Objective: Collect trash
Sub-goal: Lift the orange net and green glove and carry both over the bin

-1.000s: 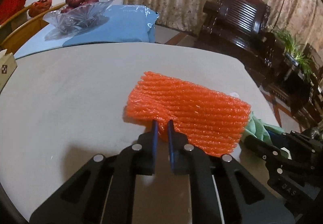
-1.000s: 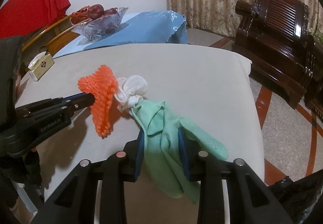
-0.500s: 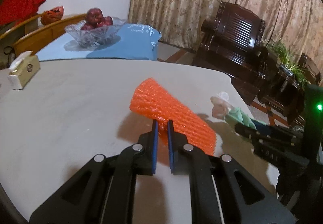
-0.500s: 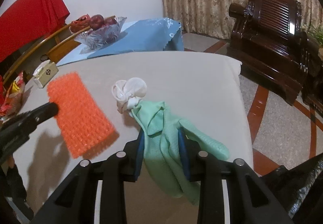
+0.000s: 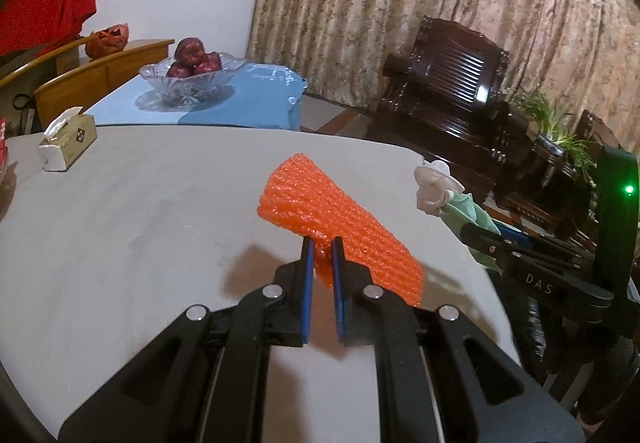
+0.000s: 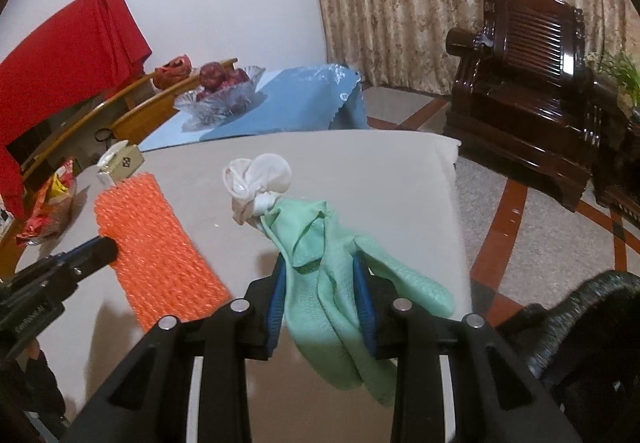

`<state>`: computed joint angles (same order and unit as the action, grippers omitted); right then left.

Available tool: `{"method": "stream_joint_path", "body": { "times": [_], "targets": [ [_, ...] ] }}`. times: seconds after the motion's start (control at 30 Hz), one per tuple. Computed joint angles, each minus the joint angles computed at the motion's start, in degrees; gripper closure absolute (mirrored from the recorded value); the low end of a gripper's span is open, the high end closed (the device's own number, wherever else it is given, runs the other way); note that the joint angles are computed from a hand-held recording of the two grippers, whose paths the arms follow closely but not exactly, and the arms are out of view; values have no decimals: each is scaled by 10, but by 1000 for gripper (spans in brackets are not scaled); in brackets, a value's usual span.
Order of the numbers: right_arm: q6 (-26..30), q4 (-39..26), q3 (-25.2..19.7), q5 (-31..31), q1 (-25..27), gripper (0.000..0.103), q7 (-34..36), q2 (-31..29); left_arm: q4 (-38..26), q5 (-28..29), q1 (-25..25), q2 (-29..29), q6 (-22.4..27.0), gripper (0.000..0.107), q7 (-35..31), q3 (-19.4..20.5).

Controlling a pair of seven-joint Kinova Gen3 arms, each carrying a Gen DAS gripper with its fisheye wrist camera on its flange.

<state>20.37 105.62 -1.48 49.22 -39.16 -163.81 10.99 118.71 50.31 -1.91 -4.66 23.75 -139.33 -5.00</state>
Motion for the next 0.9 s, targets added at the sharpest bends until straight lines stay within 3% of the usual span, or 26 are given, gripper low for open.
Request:
{"method": "stream_joint_path", "body": {
  "times": [0.1,0.43,0.9],
  "targets": [
    [10,24,-3,25,-7,72,-27,-30,6,5,8,-18,9,100,-5,0],
    [67,86,-78,97,30,72,-115,-118,22,-26,70,-72,8,99,35,-1],
    [133,155,-175,65,125,72,-120,-225,26,-79,182,-89,-20,99,110,16]
  ]
}}
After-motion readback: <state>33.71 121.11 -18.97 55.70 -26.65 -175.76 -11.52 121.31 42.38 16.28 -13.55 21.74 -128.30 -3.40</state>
